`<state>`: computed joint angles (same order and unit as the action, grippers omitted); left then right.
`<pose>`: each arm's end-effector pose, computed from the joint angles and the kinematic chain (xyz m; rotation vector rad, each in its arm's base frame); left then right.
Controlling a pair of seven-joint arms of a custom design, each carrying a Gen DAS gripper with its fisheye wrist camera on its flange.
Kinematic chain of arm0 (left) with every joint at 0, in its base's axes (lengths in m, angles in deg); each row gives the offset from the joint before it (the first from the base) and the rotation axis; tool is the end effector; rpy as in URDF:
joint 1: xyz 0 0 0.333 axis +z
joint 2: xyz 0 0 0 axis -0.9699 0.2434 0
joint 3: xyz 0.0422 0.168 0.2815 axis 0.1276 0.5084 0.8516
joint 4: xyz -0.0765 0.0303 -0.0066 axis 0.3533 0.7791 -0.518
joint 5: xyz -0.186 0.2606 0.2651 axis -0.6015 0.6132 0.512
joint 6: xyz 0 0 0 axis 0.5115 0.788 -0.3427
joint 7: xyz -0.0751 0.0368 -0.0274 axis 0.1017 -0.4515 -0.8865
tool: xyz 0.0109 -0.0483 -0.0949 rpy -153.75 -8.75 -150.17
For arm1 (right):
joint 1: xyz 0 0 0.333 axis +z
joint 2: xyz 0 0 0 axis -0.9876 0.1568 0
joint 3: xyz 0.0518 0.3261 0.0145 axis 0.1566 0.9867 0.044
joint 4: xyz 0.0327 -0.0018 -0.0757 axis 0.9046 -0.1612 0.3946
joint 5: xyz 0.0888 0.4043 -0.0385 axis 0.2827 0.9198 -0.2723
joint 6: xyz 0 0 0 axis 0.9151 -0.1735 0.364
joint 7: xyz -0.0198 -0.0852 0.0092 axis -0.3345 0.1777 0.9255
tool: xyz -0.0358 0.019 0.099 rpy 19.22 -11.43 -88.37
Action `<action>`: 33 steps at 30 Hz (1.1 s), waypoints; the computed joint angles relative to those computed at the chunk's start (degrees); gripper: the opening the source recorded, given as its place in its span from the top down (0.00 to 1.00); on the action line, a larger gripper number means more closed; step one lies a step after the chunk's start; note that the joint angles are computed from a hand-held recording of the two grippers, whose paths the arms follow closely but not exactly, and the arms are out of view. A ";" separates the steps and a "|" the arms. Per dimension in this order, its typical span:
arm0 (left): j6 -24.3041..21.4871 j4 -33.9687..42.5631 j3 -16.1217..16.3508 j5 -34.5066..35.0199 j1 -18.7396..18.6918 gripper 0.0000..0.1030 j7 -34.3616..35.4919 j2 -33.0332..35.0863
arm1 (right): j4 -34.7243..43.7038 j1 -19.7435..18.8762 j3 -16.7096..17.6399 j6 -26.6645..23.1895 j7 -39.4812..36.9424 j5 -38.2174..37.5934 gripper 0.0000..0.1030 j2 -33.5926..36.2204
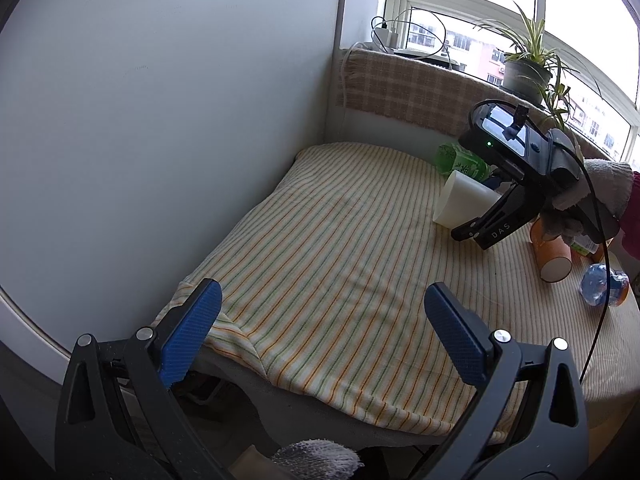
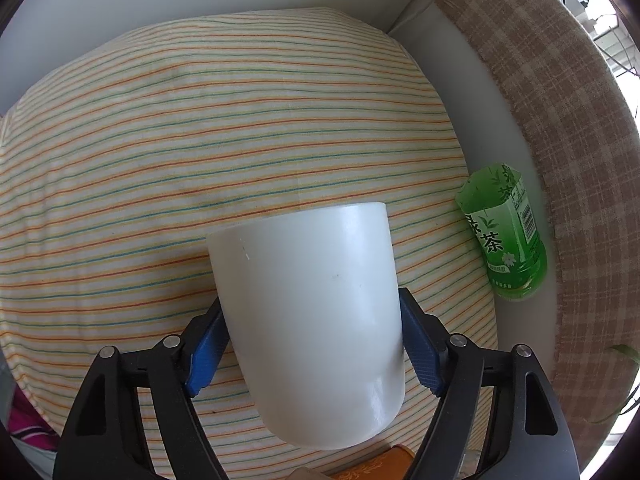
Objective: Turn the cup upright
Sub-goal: 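Lift the white cup with the right gripper and rotate it open end up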
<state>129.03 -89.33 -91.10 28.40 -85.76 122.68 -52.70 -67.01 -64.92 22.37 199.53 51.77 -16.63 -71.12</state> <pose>0.4619 -0.1914 0.5602 -1.6599 1.8080 -0.9556 0.6815 0.1734 0.5376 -2.8266 1.2160 -0.5887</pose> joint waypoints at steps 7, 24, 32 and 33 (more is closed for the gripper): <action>0.50 -0.12 -0.29 0.75 0.29 0.00 -0.47 -0.21 | -4.40 -0.44 0.49 2.04 2.15 2.43 0.27 -4.26; 3.24 1.03 0.63 -1.82 -3.79 0.00 4.22 1.28 | -31.63 -4.65 2.24 15.58 8.87 23.86 0.29 -29.90; 3.80 2.04 1.16 -4.64 -6.94 0.00 8.05 2.84 | -43.71 -5.87 -0.38 12.11 12.00 37.17 0.29 -42.72; 3.89 2.10 1.19 -5.02 -7.37 0.00 8.56 3.02 | -44.92 -6.01 -0.90 10.90 12.40 38.60 0.29 -44.12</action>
<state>132.91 -87.23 -89.92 23.37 -93.13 131.24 -49.68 -111.92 -70.93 21.47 210.44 64.18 21.96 -115.24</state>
